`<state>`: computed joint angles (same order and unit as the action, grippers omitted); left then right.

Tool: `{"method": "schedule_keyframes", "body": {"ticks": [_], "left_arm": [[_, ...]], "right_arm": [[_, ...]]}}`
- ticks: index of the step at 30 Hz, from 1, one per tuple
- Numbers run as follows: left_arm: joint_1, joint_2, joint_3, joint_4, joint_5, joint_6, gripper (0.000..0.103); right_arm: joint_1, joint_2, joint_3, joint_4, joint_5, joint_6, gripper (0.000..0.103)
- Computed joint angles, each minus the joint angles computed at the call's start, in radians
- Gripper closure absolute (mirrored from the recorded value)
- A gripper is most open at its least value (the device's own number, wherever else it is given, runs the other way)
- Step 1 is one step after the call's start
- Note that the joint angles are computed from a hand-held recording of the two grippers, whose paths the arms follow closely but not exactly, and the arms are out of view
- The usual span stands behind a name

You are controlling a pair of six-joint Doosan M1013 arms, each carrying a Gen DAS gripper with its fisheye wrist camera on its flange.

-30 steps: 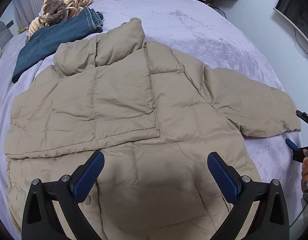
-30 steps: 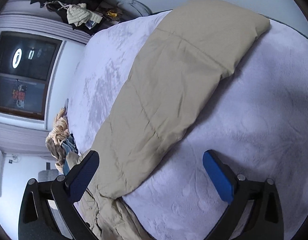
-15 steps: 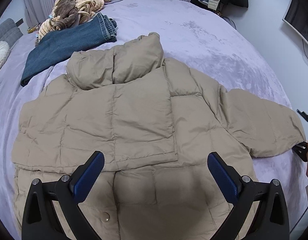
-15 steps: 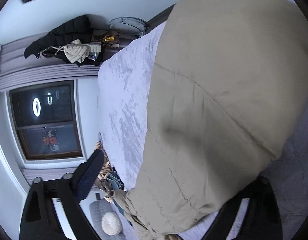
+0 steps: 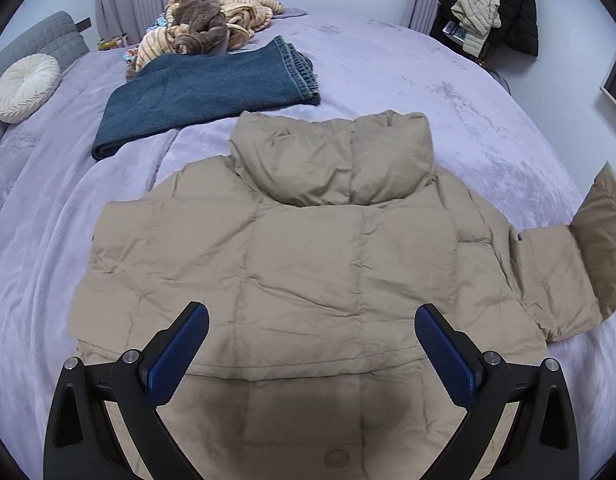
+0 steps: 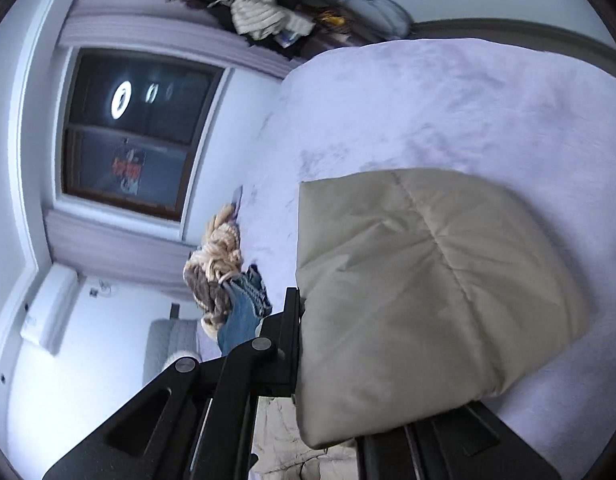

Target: Fold large clothes

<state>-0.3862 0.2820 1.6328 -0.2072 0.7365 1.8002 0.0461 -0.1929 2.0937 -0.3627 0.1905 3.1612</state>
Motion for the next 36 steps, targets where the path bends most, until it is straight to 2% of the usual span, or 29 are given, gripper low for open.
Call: {"method": "schedule_keyframes", "body": {"ticks": [3,6,12,16,18,23,25,26,28,29,30,33,36], "left_arm": [[0.033,0.002,-0.002,-0.006,-0.011,0.008,0.000],[0.067,0.005,-0.004,-0.006,-0.019,0.016,0.000],[0.123,0.020,-0.001,0.014,-0.030,0.005,0.000],[0.148,0.037,0.002,0.018,-0.026,0.010,0.000],[0.152,0.043,0.003,0.023,-0.024,0.013,0.000],[0.158,0.057,-0.004,-0.013,-0.016,0.035,0.000],[0.153,0.063,-0.008,-0.033,-0.009,0.044,0.000],[0.150,0.066,-0.010,-0.041,-0.007,0.049,0.000],[0.141,0.071,-0.014,-0.057,0.000,0.059,0.000],[0.138,0.074,-0.016,-0.069,0.003,0.067,0.000],[0.135,0.074,-0.017,-0.079,0.004,0.074,0.000],[0.133,0.078,-0.025,-0.109,0.008,0.096,0.000],[0.142,0.085,-0.037,-0.144,0.018,0.115,0.000]], "right_arm": [[0.072,0.087,-0.129,0.035,0.087,-0.193,0.098],[0.160,0.193,-0.270,0.047,0.209,-0.377,0.098],[0.313,0.399,-0.466,0.015,0.478,-0.593,0.098],[0.356,0.486,-0.484,0.062,0.559,-0.633,0.098],[0.356,0.511,-0.481,0.086,0.578,-0.628,0.098],[0.356,0.541,-0.481,0.084,0.611,-0.623,0.097],[0.352,0.543,-0.485,0.109,0.611,-0.643,0.093],[0.349,0.539,-0.484,0.130,0.608,-0.657,0.085],[0.338,0.527,-0.481,0.201,0.594,-0.697,0.062],[0.337,0.513,-0.469,0.223,0.577,-0.701,0.039],[0.336,0.495,-0.456,0.233,0.555,-0.693,0.028],[0.335,0.438,-0.411,0.222,0.514,-0.620,0.026],[0.321,0.376,-0.347,0.174,0.474,-0.454,0.026]]}}
